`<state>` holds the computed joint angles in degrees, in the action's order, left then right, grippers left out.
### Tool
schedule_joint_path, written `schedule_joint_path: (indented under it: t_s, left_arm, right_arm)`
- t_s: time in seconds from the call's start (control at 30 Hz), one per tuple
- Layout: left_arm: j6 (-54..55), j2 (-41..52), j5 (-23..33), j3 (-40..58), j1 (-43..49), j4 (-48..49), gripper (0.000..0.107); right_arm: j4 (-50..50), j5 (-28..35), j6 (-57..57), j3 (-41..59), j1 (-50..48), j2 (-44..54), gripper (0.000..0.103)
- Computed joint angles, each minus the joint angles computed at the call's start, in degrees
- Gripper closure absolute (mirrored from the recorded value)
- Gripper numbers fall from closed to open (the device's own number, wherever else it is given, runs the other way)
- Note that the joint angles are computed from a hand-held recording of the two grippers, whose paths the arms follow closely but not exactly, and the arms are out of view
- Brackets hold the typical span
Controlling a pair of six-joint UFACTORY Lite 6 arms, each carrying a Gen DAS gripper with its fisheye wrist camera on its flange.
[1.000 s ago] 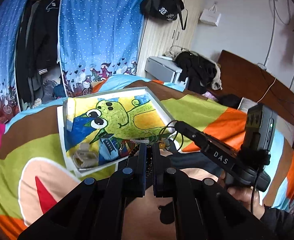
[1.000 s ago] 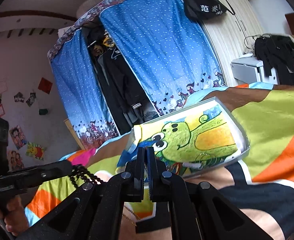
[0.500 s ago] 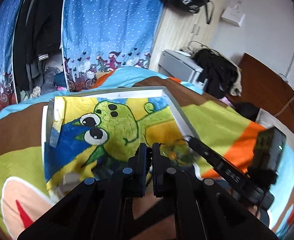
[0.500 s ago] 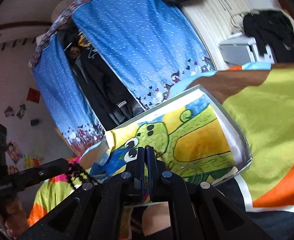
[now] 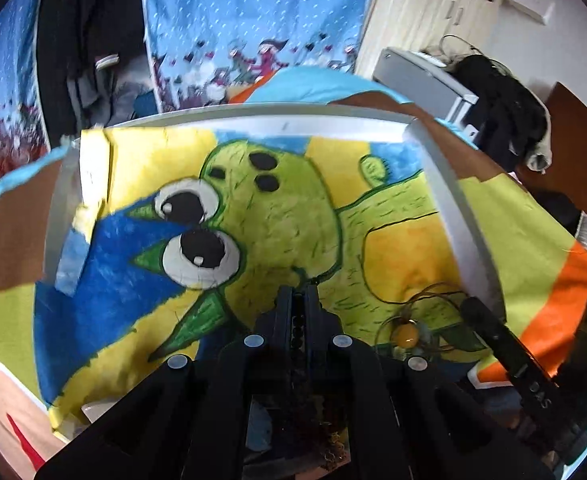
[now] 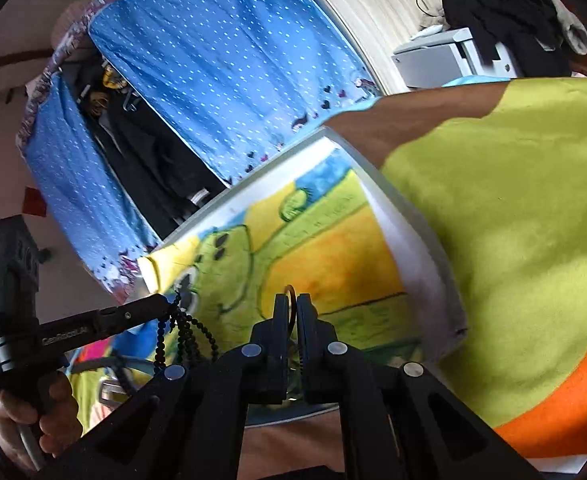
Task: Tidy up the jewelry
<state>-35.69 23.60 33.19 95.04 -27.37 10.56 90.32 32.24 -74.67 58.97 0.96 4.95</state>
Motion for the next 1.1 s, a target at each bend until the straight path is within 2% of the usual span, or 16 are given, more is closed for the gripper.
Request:
schedule_joint_path:
  t_s: [0.1, 0.13, 0.17, 0.2, 0.23, 0.27, 0.4, 0.47, 0.5, 0.53, 0.57, 0.67, 0.73, 0.9, 0.97, 1.1]
  left_arm:
    - [-0.7, -2.5, -2.6, -3.4, 0.1, 0.1, 0.102]
    - [-0.2, -2.9, -2.6, -3.5, 0.2, -0.8, 0.099]
    - [0.1, -4.0, -3.3, -4.9, 0.4, -1.8, 0.090]
    - [-0.6, -4.2, -2.7, -4.4, 0.4, -1.6, 0.082]
    - [-2.4, -5.5, -3.2, -5.8, 0.2, -0.3, 0.064]
    - [-5.9, -7.3, -4.1, -7.6, -0.2, 2.7, 0.054]
    - [-10.8, -13.3, -6.2, -12.2, -1.6, 6.6, 0.049]
    - [-16.4, -16.4, -5.5, -14.1, -3.1, 11.1, 0.037]
    - [-19.6, -17.8, -5.5, -15.0, -3.9, 13.6, 0.035]
    - [-23.3, -20.2, -5.7, -16.9, -4.8, 16.7, 0.031]
    - [-26.7, -22.3, -5.3, -18.4, -5.9, 19.6, 0.028]
    - [-34.6, -26.8, -1.9, -20.8, -9.4, 26.5, 0.023]
    - [-38.9, -30.3, 1.3, -22.8, -12.6, 30.9, 0.022]
    - [-47.3, -39.4, 8.1, -29.5, -22.4, 39.4, 0.017]
    - [-54.2, -43.5, 13.2, -33.2, -29.0, 45.4, 0.011]
    - [-63.4, -48.1, 24.3, -37.6, -42.2, 51.5, 0.010]
  right_arm:
    - [-0.8, 0.2, 0.3, -0.2, -0.6, 0.2, 0.097]
    - [-1.9, -0.5, 0.8, -0.4, -0.5, -0.3, 0.097]
    - [-2.6, -1.1, 1.1, -0.2, -0.5, -0.3, 0.095]
    - [-3.3, -2.2, 1.1, -0.8, -0.3, -1.3, 0.088]
    - [-3.6, -2.8, 1.3, -0.7, -0.2, -1.5, 0.078]
    - [-3.3, -3.4, 0.9, -1.1, -0.1, -2.2, 0.075]
    - [-4.7, -4.0, 1.0, -2.0, -0.3, -4.8, 0.073]
    - [-6.0, -4.5, 1.8, -2.9, -0.5, -6.9, 0.063]
    - [-6.5, -4.6, 2.0, -3.6, -0.6, -8.1, 0.052]
    - [-6.8, -5.1, 2.1, -4.2, -0.6, -9.4, 0.047]
    - [-7.5, -5.8, 2.8, -4.5, -0.4, -10.4, 0.047]
    - [-12.5, -7.1, 7.2, -5.0, 0.0, -13.5, 0.040]
    - [-15.0, -8.0, 8.9, -6.8, 0.0, -17.2, 0.027]
    - [-22.4, -7.1, 15.2, -11.1, -1.1, -28.1, 0.013]
    - [-24.1, -6.1, 16.9, -13.3, -2.0, -33.0, 0.007]
    - [-33.1, -4.6, 24.5, -18.8, -2.4, -46.2, 0.003]
